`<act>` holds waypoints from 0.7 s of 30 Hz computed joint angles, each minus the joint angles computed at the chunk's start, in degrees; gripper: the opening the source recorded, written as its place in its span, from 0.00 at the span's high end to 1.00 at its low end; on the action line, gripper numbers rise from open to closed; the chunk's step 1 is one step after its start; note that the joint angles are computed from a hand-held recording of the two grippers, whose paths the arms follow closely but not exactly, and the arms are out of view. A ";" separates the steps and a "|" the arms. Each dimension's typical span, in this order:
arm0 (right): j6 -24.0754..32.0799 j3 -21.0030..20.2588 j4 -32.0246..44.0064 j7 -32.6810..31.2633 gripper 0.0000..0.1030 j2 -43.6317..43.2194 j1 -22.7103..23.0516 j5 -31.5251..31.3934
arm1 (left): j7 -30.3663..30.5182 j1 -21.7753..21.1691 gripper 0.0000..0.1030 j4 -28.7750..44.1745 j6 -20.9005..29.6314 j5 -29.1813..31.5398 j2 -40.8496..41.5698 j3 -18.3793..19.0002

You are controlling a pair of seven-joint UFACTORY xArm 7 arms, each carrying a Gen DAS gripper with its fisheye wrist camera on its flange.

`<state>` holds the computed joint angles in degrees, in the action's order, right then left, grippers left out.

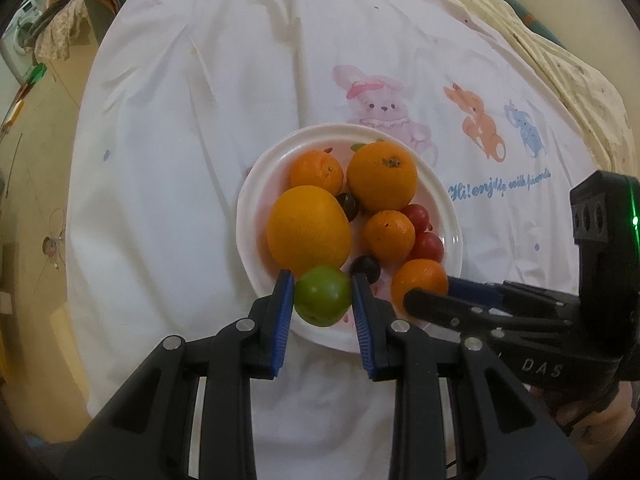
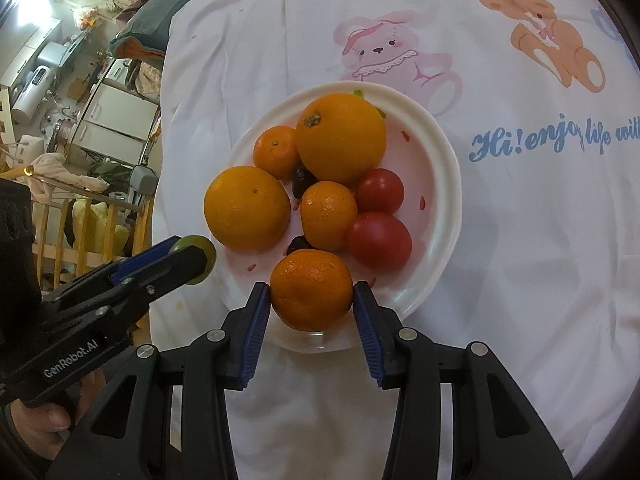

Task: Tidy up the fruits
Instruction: 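Open both tools to drop the lime and mandarin onto the plate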

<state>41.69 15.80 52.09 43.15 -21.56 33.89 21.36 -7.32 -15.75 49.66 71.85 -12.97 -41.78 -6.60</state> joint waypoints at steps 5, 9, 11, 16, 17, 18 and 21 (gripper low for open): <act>0.21 -0.86 -1.20 0.39 0.50 -1.93 0.09 1.78 | -0.15 0.40 0.75 -0.82 0.44 0.78 -0.38 -0.04; -1.39 -0.67 -2.91 2.49 0.35 -5.14 -0.79 1.29 | -0.44 0.66 0.75 -1.32 0.07 1.21 -0.74 -0.14; -1.24 -0.73 -3.38 3.48 0.35 -6.52 -1.26 0.70 | -0.47 0.58 0.75 -1.49 -0.18 1.40 -0.88 -0.33; -1.19 -0.61 -4.97 7.32 0.34 -10.02 -3.16 -1.24 | -0.04 -0.20 0.75 -2.03 0.00 1.23 -1.03 -0.60; -0.97 -0.57 -4.78 7.85 0.34 -9.97 -3.46 -1.67 | 0.13 -0.53 0.75 -2.06 0.16 1.01 -0.88 -0.68; -0.80 -0.52 -4.78 8.36 0.34 -10.01 -3.65 -1.95 | 0.35 -0.85 0.75 -2.10 0.19 0.78 -0.72 -0.76; -0.63 -0.70 -5.04 9.34 0.34 -10.06 -3.73 -2.07 | 0.70 -1.60 0.75 -2.22 -0.28 0.70 -0.28 -1.53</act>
